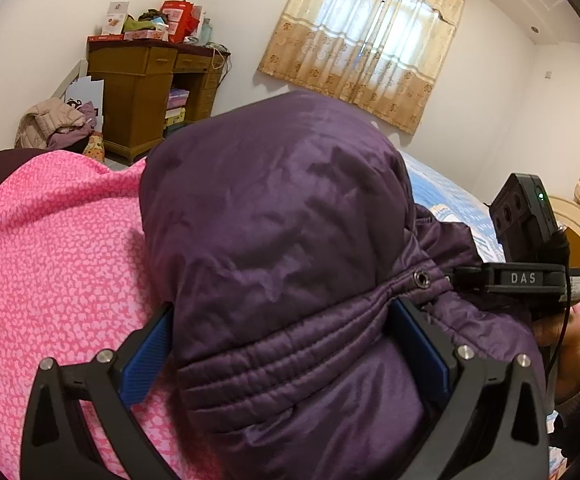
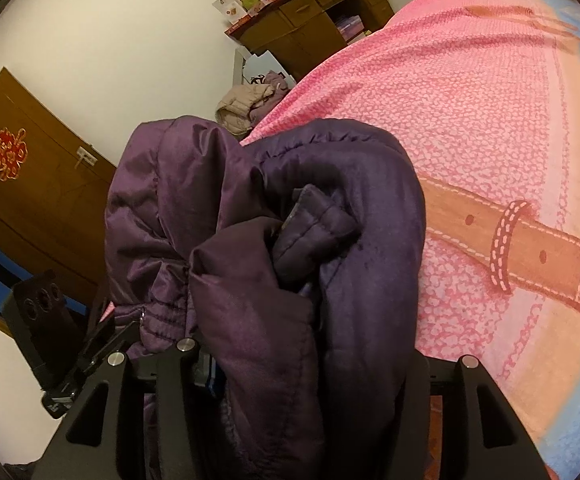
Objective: Fold large clothes
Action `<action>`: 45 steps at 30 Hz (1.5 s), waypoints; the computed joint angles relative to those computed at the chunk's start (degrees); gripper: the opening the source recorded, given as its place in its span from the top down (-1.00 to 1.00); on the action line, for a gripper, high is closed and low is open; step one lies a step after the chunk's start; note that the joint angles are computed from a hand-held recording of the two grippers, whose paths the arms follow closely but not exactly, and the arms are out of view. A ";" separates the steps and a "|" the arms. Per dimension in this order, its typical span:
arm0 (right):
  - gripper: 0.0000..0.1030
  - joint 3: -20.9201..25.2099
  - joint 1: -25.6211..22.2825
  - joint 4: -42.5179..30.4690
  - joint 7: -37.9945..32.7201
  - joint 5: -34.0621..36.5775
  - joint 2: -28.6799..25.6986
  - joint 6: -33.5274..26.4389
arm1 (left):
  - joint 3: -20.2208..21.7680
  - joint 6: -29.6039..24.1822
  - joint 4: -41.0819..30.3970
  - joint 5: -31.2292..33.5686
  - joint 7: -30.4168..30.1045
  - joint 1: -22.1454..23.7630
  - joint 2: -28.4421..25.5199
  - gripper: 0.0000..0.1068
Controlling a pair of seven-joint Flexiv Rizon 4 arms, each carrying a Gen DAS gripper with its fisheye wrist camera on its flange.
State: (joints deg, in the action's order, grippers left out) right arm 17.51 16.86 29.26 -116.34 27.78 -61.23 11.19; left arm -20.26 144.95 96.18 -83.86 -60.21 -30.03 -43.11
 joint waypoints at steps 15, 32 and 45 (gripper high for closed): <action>-0.33 -0.46 -0.77 17.74 -1.74 -2.43 10.85 15.46 | -3.84 6.49 -6.65 -10.48 9.29 -1.30 0.16 -0.93; -0.51 5.64 -11.33 56.65 -24.06 12.48 42.85 46.15 | -9.88 32.37 -20.79 -10.24 32.06 -9.85 -2.53 -0.93; -0.52 1.22 -6.98 59.78 -30.49 18.76 47.57 47.62 | -9.73 34.04 -20.94 -8.25 31.53 -10.74 -2.62 -0.93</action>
State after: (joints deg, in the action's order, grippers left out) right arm 18.72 9.88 89.04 -146.83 46.54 -13.66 58.82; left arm -29.99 178.99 75.24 -92.12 -28.69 -40.77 -45.73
